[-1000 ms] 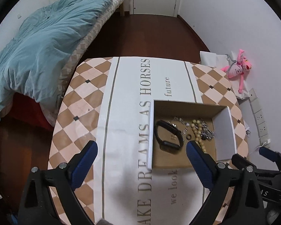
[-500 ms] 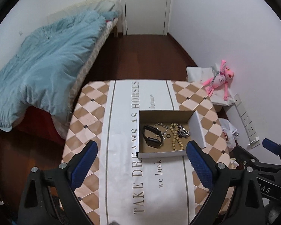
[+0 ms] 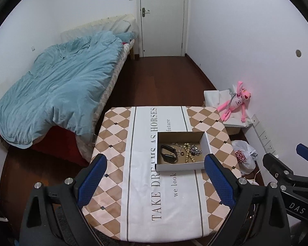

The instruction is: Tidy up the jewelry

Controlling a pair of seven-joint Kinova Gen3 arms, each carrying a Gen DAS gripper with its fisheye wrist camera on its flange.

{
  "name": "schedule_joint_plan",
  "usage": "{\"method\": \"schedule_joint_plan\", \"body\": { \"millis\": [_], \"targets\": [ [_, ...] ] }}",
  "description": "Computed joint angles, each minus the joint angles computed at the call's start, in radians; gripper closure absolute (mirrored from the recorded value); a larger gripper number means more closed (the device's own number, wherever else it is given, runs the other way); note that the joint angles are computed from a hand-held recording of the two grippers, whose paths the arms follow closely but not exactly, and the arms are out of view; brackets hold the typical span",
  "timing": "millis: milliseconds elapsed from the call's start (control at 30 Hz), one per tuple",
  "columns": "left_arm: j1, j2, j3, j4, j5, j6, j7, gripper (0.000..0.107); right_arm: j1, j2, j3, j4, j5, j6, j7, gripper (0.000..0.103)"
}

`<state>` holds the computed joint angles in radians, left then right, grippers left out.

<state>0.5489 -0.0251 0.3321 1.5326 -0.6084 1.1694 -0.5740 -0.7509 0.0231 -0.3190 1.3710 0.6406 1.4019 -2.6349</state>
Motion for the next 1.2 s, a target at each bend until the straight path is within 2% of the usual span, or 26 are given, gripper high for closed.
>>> {"method": "schedule_joint_plan", "body": {
  "millis": [200, 467, 967, 1200],
  "targets": [
    [-0.002, -0.036, 0.018, -0.001, 0.008, 0.014, 0.012, 0.011, -0.02, -0.017, -0.023, -0.024, 0.02, 0.039, -0.006, 0.0],
    [-0.011, -0.024, 0.034, -0.024, 0.021, 0.043, 0.007, 0.011, -0.024, -0.012, -0.03, -0.038, 0.021, 0.056, -0.006, 0.0],
    [-0.005, 0.091, -0.07, -0.121, 0.107, 0.058, -0.094, 0.011, 0.016, 0.078, 0.07, -0.119, -0.042, 0.011, 0.108, 0.0],
    [0.006, 0.122, -0.097, -0.145, 0.123, 0.074, -0.117, 0.011, 0.032, 0.11, 0.106, -0.135, -0.094, -0.007, 0.151, 0.0]
  ]
}}
